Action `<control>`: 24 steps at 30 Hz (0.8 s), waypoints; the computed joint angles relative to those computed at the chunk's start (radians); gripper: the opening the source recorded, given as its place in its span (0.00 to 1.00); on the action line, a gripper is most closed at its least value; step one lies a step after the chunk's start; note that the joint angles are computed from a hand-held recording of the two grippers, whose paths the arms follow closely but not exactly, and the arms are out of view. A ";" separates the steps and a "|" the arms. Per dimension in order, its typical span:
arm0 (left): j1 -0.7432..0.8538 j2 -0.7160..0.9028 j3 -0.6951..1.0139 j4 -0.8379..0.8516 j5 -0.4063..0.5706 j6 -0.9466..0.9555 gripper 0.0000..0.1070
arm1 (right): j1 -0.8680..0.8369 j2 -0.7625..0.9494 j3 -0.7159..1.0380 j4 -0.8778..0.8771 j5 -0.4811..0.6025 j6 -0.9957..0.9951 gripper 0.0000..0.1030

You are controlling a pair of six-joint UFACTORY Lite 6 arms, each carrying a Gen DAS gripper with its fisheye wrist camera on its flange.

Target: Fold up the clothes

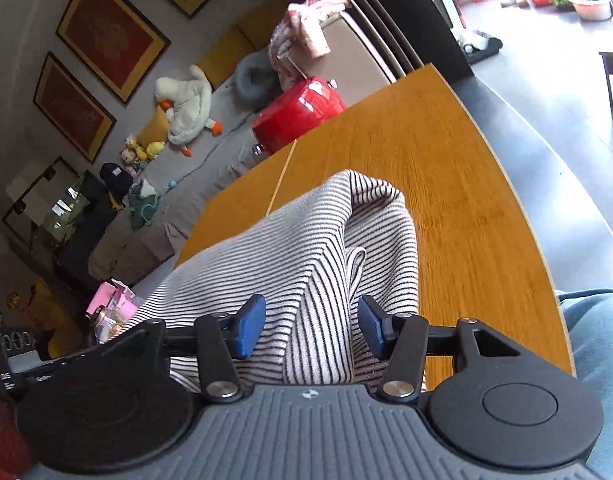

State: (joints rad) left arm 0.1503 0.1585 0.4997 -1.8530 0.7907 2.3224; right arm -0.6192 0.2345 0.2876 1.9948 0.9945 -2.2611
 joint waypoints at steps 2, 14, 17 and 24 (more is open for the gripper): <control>-0.005 0.002 0.003 -0.012 -0.009 0.000 0.72 | 0.122 0.025 0.026 0.120 -0.012 -0.015 0.50; -0.037 -0.055 -0.027 -0.045 -0.044 0.013 0.82 | -0.140 -0.257 -0.082 -0.193 -0.013 0.076 0.17; -0.034 -0.050 -0.019 -0.026 -0.033 -0.010 0.83 | -0.151 -0.026 -0.058 -0.084 -0.012 -0.074 0.20; -0.065 0.097 0.123 0.071 0.034 -0.244 0.87 | -0.187 0.011 -0.093 -0.106 0.052 -0.152 0.44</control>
